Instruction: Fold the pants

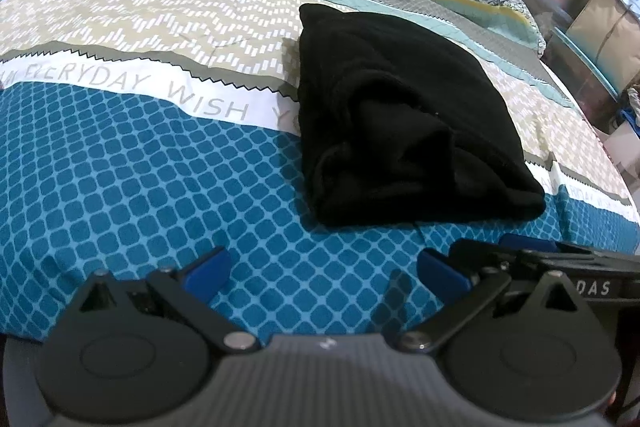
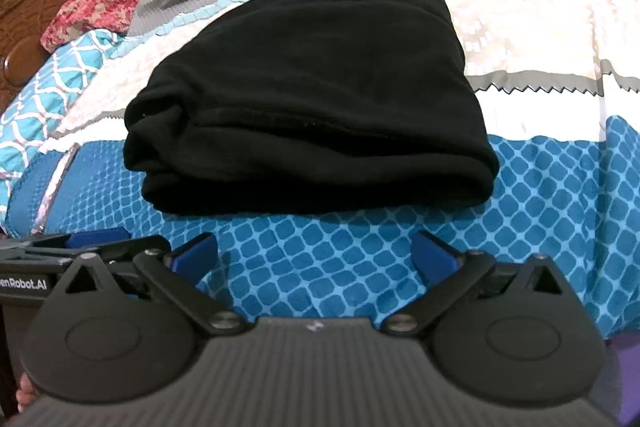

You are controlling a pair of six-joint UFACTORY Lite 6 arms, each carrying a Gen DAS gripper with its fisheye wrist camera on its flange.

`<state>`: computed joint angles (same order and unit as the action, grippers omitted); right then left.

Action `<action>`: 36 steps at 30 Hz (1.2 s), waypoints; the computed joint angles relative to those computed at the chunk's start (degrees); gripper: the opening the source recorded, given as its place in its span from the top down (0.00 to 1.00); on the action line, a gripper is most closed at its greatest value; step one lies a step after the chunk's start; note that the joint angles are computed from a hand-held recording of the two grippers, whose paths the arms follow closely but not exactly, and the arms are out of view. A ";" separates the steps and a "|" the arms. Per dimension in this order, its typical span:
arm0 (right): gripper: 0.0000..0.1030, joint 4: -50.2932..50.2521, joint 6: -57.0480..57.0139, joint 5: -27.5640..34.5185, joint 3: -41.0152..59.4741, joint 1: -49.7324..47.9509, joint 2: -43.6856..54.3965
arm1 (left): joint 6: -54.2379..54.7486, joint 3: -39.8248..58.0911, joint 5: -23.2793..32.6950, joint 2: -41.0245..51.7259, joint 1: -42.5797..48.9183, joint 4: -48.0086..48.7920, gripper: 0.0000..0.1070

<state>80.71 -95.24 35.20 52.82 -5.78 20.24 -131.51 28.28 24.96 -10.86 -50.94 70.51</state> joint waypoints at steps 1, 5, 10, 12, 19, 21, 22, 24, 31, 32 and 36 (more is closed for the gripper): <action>0.00 0.09 -0.41 0.86 0.05 -0.78 0.26 | 0.14 0.17 0.03 0.18 0.00 -0.15 0.04; 0.00 0.13 -1.36 3.96 0.62 -3.38 1.50 | 3.69 1.44 -0.48 1.41 0.65 -2.55 0.04; 0.00 -0.26 -1.06 10.20 2.99 -7.91 5.20 | 12.24 4.95 1.00 4.67 0.12 -8.79 0.04; 0.00 -0.39 -1.16 10.74 2.94 -8.32 5.24 | 13.90 5.32 1.05 4.95 0.25 -9.99 0.04; 0.00 1.21 -3.81 8.88 0.06 -7.08 2.67 | 17.42 5.58 0.73 5.33 0.66 -11.71 0.04; 0.00 -0.18 -2.91 9.68 1.67 -7.71 3.78 | 17.57 5.24 0.66 4.94 0.63 -11.68 0.04; 0.00 -0.54 -2.65 10.04 2.25 -7.96 4.29 | 17.93 5.18 0.49 4.91 0.81 -11.70 0.04; 0.00 -1.26 -1.75 10.46 2.88 -8.18 4.60 | 19.08 5.25 0.66 4.72 0.70 -12.53 0.04; 0.00 -4.87 2.21 8.23 2.34 -6.73 1.63 | 26.26 -0.24 -4.06 -5.15 4.02 -18.27 0.04; 0.01 -5.54 2.59 9.00 2.19 -7.20 1.07 | 27.24 -1.67 -4.82 -7.62 4.94 -19.23 0.04; 0.05 -5.22 0.01 12.50 0.29 -9.60 -1.81 | 34.48 -5.32 -3.91 -16.37 7.85 -24.79 0.04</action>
<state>75.50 -95.23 47.70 53.12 -15.39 18.44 -97.04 22.95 21.05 -27.23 -43.09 45.72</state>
